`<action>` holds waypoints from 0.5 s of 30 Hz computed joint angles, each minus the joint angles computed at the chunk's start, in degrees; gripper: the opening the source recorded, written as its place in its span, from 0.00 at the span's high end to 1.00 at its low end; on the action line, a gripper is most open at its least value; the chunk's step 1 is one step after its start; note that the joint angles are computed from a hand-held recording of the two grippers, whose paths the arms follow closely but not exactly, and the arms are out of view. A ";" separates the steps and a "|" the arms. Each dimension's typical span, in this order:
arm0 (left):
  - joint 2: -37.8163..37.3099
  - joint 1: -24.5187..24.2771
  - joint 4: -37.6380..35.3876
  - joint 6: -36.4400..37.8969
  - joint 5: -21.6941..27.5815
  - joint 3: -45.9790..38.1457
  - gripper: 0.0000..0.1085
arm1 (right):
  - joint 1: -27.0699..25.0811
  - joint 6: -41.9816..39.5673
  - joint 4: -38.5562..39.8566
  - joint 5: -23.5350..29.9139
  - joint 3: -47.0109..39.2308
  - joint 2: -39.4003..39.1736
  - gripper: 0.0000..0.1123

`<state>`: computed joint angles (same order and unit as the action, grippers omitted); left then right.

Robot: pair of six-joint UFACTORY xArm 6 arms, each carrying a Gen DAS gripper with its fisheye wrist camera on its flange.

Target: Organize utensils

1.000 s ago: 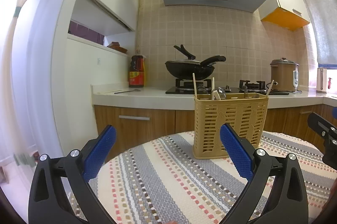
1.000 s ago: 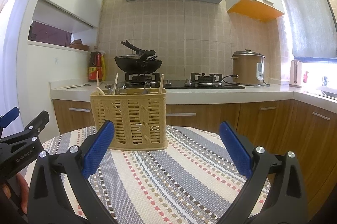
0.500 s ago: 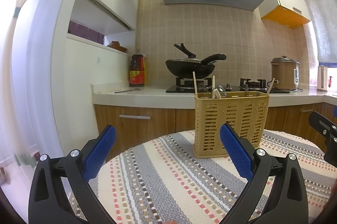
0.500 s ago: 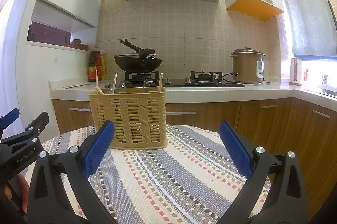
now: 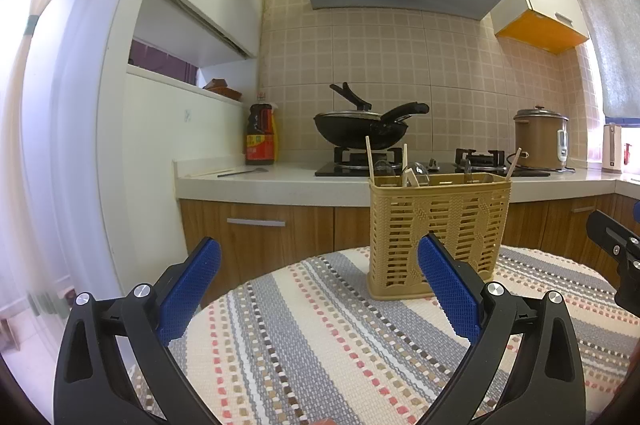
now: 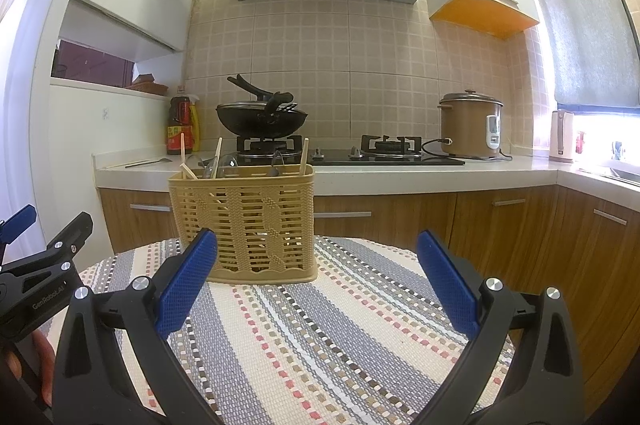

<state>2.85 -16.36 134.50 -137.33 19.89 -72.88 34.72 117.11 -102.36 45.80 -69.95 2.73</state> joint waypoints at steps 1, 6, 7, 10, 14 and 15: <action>-0.04 -0.02 -0.07 0.08 0.07 0.05 0.12 | 0.03 -0.05 0.03 0.06 -0.03 0.02 0.15; -0.01 0.00 -0.10 0.15 -0.01 0.04 0.12 | -0.08 0.20 -0.09 0.08 -0.04 0.11 0.15; -0.01 0.04 -0.27 0.36 -0.10 0.01 0.12 | -0.04 0.26 -0.11 0.14 0.03 0.05 0.15; 0.05 0.11 -1.43 1.75 -0.42 -0.17 0.12 | -0.06 0.37 -0.11 0.16 0.08 0.06 0.15; -0.06 0.00 -1.60 2.19 -0.03 -0.03 0.12 | -0.02 0.30 0.00 0.19 0.21 0.01 0.15; -0.19 -0.03 -1.32 2.04 0.13 0.11 0.12 | -0.07 0.21 0.06 0.11 0.12 0.07 0.15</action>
